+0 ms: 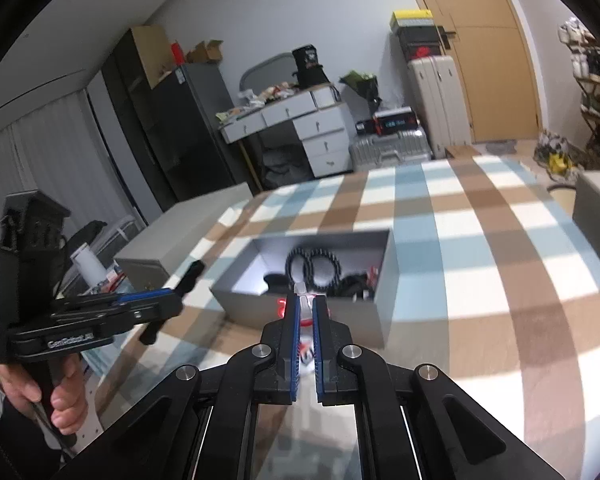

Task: Organize jewelry
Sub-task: 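Grasp the clear red-rimmed cup with the right tool while the left tool holds the comb clip, then lower the comb clip and cup into the silver box and open both tools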

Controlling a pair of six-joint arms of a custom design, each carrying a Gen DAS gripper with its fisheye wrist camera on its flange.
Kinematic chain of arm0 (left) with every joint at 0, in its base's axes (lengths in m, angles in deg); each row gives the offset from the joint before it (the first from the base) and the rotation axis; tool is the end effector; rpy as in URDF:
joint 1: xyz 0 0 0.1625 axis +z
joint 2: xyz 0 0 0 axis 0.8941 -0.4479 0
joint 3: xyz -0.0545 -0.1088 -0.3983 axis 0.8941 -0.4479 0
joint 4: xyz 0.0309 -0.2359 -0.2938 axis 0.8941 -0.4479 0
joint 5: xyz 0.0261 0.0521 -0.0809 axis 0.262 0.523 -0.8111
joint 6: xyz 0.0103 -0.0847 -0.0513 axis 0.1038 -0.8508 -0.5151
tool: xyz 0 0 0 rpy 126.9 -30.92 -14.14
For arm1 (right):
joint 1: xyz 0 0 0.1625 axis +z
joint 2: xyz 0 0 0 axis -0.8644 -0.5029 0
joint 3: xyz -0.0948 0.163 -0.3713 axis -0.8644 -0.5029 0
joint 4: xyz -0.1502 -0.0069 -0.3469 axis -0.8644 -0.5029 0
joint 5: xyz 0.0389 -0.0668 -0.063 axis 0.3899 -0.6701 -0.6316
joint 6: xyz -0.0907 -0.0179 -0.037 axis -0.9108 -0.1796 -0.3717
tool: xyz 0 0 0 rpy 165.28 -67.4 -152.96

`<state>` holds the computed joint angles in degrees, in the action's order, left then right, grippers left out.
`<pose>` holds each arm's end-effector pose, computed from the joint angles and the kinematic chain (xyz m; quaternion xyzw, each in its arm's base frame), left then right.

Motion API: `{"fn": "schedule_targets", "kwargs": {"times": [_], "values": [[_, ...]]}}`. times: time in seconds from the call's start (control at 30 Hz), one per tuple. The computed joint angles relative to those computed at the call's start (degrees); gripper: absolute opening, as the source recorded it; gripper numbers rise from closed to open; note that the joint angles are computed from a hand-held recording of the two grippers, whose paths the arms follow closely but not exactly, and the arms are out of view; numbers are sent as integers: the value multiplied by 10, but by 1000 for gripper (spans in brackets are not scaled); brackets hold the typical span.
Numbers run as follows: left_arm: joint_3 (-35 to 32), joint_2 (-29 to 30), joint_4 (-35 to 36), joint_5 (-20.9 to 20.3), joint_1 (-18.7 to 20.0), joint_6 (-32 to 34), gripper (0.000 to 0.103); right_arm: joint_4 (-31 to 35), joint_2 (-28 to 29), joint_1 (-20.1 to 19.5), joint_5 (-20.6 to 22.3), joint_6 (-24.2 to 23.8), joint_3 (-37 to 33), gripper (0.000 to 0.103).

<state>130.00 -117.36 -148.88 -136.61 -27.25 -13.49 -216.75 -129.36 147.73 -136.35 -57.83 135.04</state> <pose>-0.3432 -0.4479 0.0474 0.4707 0.8679 -0.1366 0.0812 0.0911 -0.3289 0.2535 0.0455 -0.8118 0.5318 0.2370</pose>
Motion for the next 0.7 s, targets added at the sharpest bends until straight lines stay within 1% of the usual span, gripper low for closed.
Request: {"fn": "schedule_targets", "kwargs": {"times": [0.13,0.3,0.43,0.53,0.7], "values": [[-31,23,2,-4,0,8,13,50,-25,-1,10,-12,-23,5],[-62,44,20,-14,2,9,13,133,-54,-10,21,-17,-64,5],[-93,65,39,-16,8,4,13,168,-59,-20,29,-18,-87,5],[-102,79,38,2,6,11,13,194,-59,-30,42,-20,-102,5],[-122,92,60,-4,13,8,13,235,-54,-48,55,-20,-122,5]]}}
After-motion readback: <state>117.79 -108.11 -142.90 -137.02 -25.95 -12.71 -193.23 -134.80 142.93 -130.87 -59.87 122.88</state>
